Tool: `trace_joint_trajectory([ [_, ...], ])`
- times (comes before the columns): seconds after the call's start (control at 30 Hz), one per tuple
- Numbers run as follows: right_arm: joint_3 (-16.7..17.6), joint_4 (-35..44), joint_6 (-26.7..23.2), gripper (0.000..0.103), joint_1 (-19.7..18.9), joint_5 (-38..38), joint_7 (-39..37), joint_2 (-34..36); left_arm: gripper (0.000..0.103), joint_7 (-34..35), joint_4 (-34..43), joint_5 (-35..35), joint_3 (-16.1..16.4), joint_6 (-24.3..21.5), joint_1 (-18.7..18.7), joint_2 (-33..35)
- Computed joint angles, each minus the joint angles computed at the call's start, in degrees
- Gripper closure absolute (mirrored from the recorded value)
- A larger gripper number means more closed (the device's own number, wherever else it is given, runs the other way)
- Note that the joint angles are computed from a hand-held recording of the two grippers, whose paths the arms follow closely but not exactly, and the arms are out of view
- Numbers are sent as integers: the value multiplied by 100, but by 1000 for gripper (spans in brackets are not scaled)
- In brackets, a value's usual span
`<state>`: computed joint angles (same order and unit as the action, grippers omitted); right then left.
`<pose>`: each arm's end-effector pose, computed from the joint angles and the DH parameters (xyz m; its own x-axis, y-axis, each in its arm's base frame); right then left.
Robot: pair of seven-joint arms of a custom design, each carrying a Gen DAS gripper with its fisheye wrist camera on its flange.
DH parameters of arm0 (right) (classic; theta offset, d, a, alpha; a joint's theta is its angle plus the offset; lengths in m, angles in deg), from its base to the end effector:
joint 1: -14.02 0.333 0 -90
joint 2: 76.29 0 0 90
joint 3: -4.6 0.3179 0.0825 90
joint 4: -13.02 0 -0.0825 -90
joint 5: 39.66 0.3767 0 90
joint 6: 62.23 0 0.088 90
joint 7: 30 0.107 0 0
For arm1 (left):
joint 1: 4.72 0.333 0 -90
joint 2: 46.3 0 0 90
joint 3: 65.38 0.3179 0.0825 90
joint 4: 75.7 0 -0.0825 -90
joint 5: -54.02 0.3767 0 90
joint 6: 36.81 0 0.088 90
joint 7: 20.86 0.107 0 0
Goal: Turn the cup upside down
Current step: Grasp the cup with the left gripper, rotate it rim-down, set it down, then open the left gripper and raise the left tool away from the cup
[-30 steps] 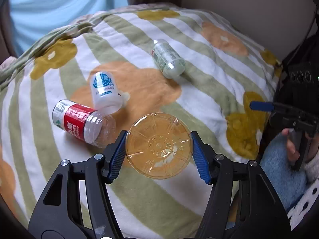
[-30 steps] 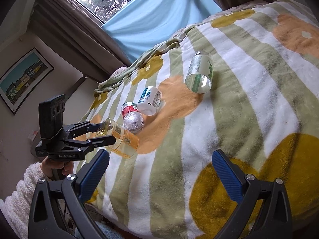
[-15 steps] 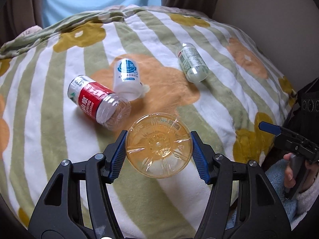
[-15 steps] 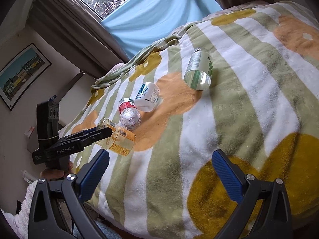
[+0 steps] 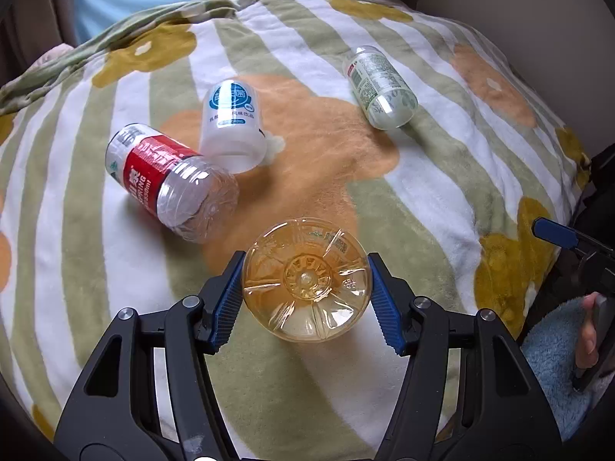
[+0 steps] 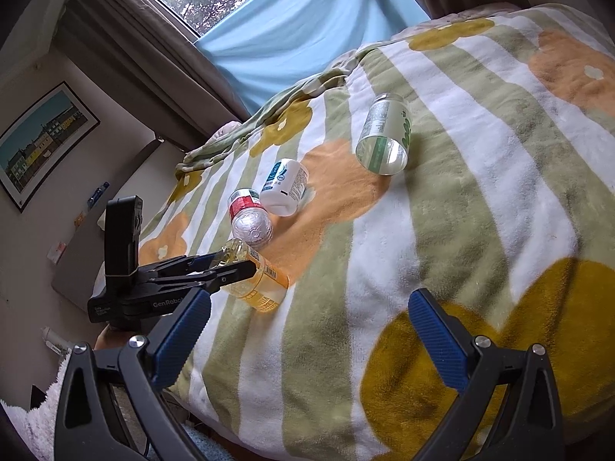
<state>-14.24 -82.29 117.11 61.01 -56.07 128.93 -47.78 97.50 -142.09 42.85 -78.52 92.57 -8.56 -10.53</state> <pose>0.5968 0.3989 0.4519 -0.0212 -0.8271 -0.5616 -0.6413 0.4422 -0.6271 0.7434 -0.1757 0.4984 -0.6037 -0.7938 0.0730 -0.6953 0.4796 -0.5353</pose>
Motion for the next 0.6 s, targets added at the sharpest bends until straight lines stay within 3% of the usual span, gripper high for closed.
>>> trace_joint_trajectory([
  [0.07, -4, 4, -13, 0, 7, -7, -13, -3, 43, -73, -149, 68, 49, 204, -41, -71],
  [0.1, -13, -3, -8, 0, 16, -12, -9, -8, 33, -100, -160, 67, 45, 205, -37, -76],
  [0.13, -21, -2, -10, 0, 24, -13, -1, -7, 15, -109, -220, 43, 29, 254, -22, -106],
  [0.2, -31, 1, -6, 0, 30, -13, 11, -5, 0, -45, -483, -56, -28, 539, 36, -243],
  [0.43, -151, 42, -67, 0, 118, -106, 68, 15, 0, -104, -786, -175, -36, 807, 96, -515],
  [0.6, -477, 221, -459, 0, 404, -580, 243, -2, 0, -110, -1589, -568, -97, 1415, 276, -1235],
])
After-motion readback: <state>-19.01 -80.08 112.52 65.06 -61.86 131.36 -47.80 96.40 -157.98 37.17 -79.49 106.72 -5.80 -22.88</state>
